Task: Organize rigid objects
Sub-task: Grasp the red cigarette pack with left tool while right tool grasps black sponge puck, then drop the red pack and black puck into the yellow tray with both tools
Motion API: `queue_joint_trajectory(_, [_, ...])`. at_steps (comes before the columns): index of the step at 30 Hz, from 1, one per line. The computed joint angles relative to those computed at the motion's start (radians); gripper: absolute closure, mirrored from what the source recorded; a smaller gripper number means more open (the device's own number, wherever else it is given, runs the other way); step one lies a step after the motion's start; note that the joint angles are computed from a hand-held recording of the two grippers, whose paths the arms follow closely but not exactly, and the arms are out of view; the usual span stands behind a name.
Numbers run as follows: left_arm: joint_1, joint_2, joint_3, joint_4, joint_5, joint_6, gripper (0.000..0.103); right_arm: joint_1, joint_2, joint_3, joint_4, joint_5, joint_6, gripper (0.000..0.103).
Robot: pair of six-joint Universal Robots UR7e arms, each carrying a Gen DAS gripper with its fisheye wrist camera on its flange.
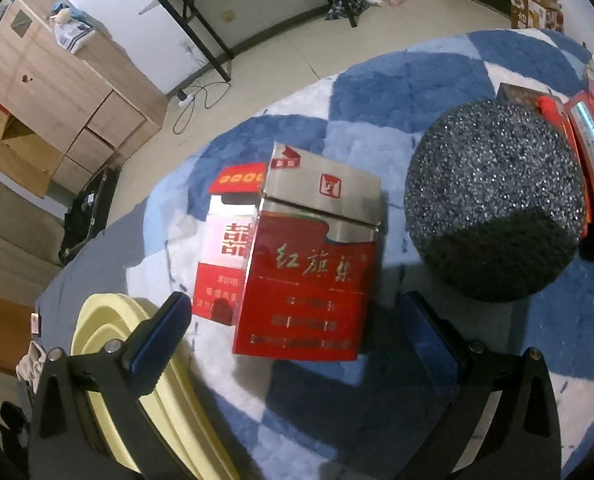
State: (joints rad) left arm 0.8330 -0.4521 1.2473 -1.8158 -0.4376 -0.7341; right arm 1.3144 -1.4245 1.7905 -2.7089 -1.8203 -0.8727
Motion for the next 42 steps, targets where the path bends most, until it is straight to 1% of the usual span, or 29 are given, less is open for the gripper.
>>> queue_joint_trajectory(3, [0.005,-0.009,0.010,-0.014,0.008,-0.003,0.001,0.011,-0.014,0.024,-0.049,-0.009,-0.044,0.000])
queue_joint_trajectory(5, [0.009,-0.011,0.005,-0.016,0.003,-0.004,0.004,0.021,-0.017,0.042,-0.091,-0.020,-0.080,0.000])
queue_joint_trajectory(6, [0.010,-0.013,0.005,-0.025,-0.002,0.002,0.004,0.028,-0.018,0.055,-0.118,-0.032,-0.102,0.000])
queue_joint_trajectory(9, [0.005,-0.007,0.010,-0.040,0.004,0.027,0.004,0.035,-0.023,0.077,-0.133,-0.037,-0.139,0.000])
queue_joint_trajectory(10, [0.006,-0.005,0.011,-0.045,0.005,0.034,0.005,0.038,-0.017,0.085,-0.146,-0.052,-0.154,0.000])
queue_joint_trajectory(12, [0.012,-0.015,0.033,-0.109,-0.019,0.069,0.009,0.037,-0.005,0.091,-0.172,-0.063,-0.173,0.000])
queue_joint_trajectory(14, [0.019,-0.032,0.060,-0.198,-0.059,0.103,0.024,0.035,0.013,0.090,-0.204,-0.075,-0.182,0.000])
queue_joint_trajectory(15, [0.020,-0.039,0.074,-0.248,-0.067,0.124,0.027,0.033,0.019,0.091,-0.222,-0.076,-0.184,0.001])
queue_joint_trajectory(16, [0.020,-0.044,0.089,-0.300,-0.065,0.156,0.037,0.030,0.023,0.089,-0.234,-0.071,-0.184,0.005])
queue_joint_trajectory(17, [0.021,-0.051,0.102,-0.346,-0.067,0.186,0.038,0.027,0.024,0.086,-0.230,-0.063,-0.177,0.009])
queue_joint_trajectory(18, [0.023,-0.055,0.106,-0.368,-0.080,0.198,0.039,0.023,0.024,0.076,-0.206,-0.055,-0.163,0.021])
queue_joint_trajectory(19, [0.026,-0.063,0.115,-0.393,-0.096,0.205,0.040,0.020,0.024,0.067,-0.182,-0.050,-0.151,0.029])
queue_joint_trajectory(20, [0.029,-0.072,0.126,-0.429,-0.111,0.220,0.040,0.015,0.023,0.055,-0.149,-0.040,-0.139,0.031])
queue_joint_trajectory(21, [0.030,-0.075,0.126,-0.433,-0.119,0.224,0.040,0.011,0.020,0.045,-0.120,-0.029,-0.131,0.035])
queue_joint_trajectory(25, [0.035,-0.100,0.127,-0.420,-0.163,0.220,0.041,0.004,0.014,0.019,-0.059,-0.012,-0.112,0.035])
queue_joint_trajectory(28, [0.024,-0.135,0.152,-0.422,-0.191,0.196,0.042,-0.004,-0.002,-0.006,0.016,0.011,-0.069,0.035])
queue_joint_trajectory(31, [0.004,-0.203,0.218,-0.494,-0.238,0.165,0.042,-0.009,-0.041,-0.006,0.076,0.022,-0.049,0.035])
queue_joint_trajectory(32, [0.000,-0.224,0.236,-0.514,-0.249,0.158,0.042,-0.015,-0.062,0.001,0.099,0.036,-0.041,0.035])
queue_joint_trajectory(33, [-0.006,-0.251,0.253,-0.522,-0.251,0.150,0.042,-0.019,-0.085,0.012,0.120,0.048,-0.034,0.035])
queue_joint_trajectory(35, [-0.027,-0.307,0.300,-0.538,-0.228,0.128,0.042,-0.028,-0.124,0.027,0.162,0.082,-0.030,0.035])
queue_joint_trajectory(37, [-0.035,-0.356,0.339,-0.567,-0.221,0.113,0.043,-0.025,-0.142,0.040,0.175,0.083,-0.037,0.035])
queue_joint_trajectory(40, [-0.042,-0.425,0.396,-0.604,-0.217,0.089,0.043,-0.007,-0.160,0.062,0.185,0.104,-0.052,0.036])
queue_joint_trajectory(42, [-0.046,-0.470,0.429,-0.597,-0.200,0.067,0.043,0.020,-0.181,0.077,0.224,0.135,-0.057,0.036])
